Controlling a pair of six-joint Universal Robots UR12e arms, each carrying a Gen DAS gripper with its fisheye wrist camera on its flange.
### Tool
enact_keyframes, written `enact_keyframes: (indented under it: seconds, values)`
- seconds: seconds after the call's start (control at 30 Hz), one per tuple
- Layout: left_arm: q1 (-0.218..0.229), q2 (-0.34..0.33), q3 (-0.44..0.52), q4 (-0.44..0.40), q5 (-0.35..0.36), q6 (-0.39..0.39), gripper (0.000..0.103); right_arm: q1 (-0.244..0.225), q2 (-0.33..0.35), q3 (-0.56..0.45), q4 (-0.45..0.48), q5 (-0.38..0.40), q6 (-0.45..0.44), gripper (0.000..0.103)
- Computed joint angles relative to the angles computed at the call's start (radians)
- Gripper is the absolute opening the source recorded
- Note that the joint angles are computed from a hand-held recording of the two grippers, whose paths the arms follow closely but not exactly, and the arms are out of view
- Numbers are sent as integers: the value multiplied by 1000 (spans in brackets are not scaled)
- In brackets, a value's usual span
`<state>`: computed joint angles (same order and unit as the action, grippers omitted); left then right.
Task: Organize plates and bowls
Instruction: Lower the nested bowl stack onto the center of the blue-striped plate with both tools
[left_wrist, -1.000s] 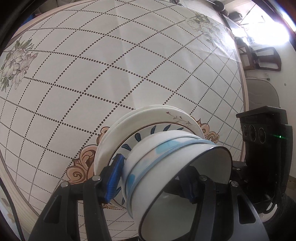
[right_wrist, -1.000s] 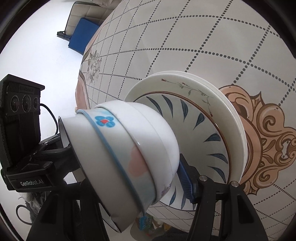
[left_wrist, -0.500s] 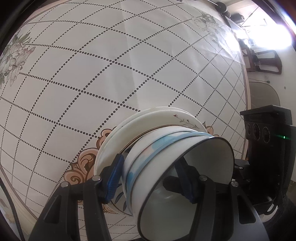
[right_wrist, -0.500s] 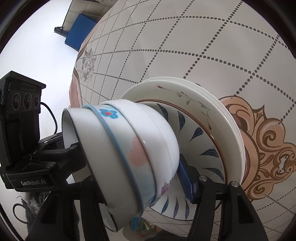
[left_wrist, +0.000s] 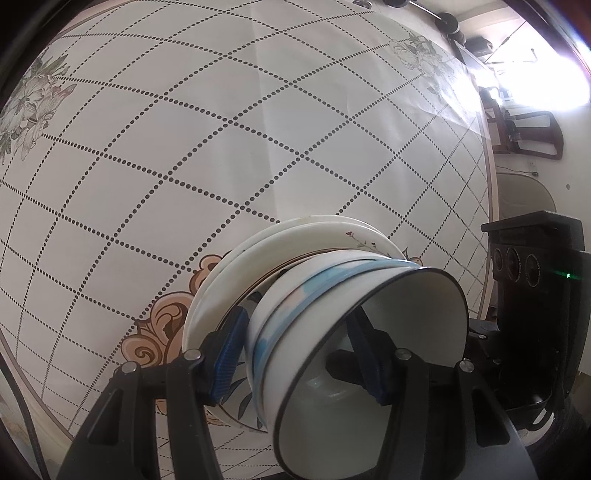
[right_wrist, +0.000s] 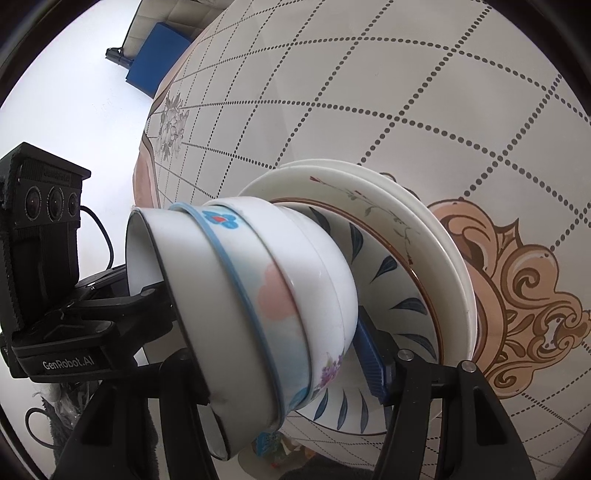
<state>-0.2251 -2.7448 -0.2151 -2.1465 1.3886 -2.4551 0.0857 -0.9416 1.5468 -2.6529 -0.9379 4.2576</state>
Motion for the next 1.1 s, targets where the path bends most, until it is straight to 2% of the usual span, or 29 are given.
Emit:
enact_keyframes:
  seconds: [0.27, 0.63, 0.9, 1.1]
  values:
    - [-1, 32, -57, 38, 8, -4, 53, 7, 5, -49, 127, -21, -65, 66]
    - [-1, 84, -160, 115, 23, -40, 53, 7, -17, -47, 177, -39, -94, 67]
    - [2, 168, -307, 277, 50, -95, 53, 9, -30, -50, 207, -66, -120, 69]
    - [5, 246, -438, 439, 83, -134, 53, 18, -47, -69, 270, -127, -166, 70]
